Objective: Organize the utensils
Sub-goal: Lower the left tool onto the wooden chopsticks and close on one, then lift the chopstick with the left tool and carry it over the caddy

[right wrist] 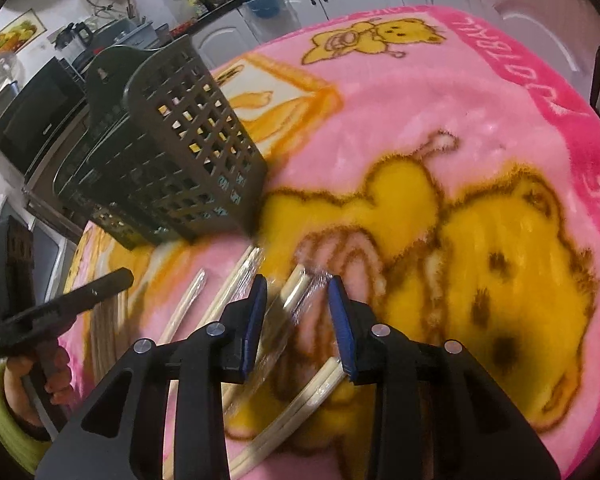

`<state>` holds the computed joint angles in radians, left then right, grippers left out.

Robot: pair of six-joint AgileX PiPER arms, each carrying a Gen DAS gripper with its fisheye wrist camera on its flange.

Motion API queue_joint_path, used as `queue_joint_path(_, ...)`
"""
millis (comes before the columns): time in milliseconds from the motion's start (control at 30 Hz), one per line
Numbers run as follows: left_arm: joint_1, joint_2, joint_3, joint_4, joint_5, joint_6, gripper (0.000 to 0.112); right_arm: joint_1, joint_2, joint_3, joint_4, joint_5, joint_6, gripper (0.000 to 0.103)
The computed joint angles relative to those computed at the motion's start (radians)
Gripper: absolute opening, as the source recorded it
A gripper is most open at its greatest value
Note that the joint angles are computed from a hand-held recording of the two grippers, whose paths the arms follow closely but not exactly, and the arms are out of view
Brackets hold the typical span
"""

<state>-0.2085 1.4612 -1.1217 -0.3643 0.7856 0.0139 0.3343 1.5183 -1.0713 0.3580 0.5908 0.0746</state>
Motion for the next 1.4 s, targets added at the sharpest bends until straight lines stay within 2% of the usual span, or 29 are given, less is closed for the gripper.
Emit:
queue_joint_path(67, -0.032, 0.005, -0.004, 0.08, -0.02, -0.049, 0.034, 0.001, 0.015, -0.017, -0.017, 0.004, 0.013, 0.03)
queue_joint_path(200, -0.075, 0.018, -0.021, 0.205, -0.032, -0.123, 0.017, 0.012, 0.024, -0.029, -0.083, -0.004, 0.068, 0.019)
queue_joint_path(233, -0.075, 0.02, -0.023, 0.212, -0.035, -0.129, 0.011, 0.014, 0.025, -0.03, -0.097, -0.007, 0.079, 0.012)
queue_joint_path(267, -0.07, 0.023, -0.024, 0.213, -0.038, -0.126, 0.007, 0.009, 0.024, -0.026, -0.084, -0.015, 0.07, 0.011)
queue_joint_path(533, -0.016, -0.006, -0.014, 0.105, -0.04, -0.028, 0.005, -0.037, -0.046, 0.012, 0.113, -0.031, -0.104, 0.006)
queue_joint_path(700, -0.046, -0.07, -0.013, 0.096, -0.064, -0.033, 0.005, -0.024, -0.117, 0.024, 0.13, -0.033, -0.138, 0.006)
queue_joint_path(833, -0.062, -0.128, -0.03, 0.083, -0.061, -0.025, 0.004, 0.007, -0.166, 0.017, 0.081, -0.035, -0.098, 0.006)
queue_joint_path(1033, -0.13, -0.194, -0.085, 0.151, -0.055, -0.081, 0.004, 0.065, -0.245, 0.001, -0.059, -0.055, 0.017, 0.006)
queue_joint_path(1333, -0.206, -0.219, -0.193, 0.256, -0.043, -0.152, 0.003, 0.111, -0.325, -0.05, -0.182, -0.056, 0.108, 0.006)
queue_joint_path(1400, -0.223, -0.224, -0.216, 0.281, -0.035, -0.168, 0.003, 0.138, -0.343, -0.054, -0.255, -0.07, 0.169, 0.006)
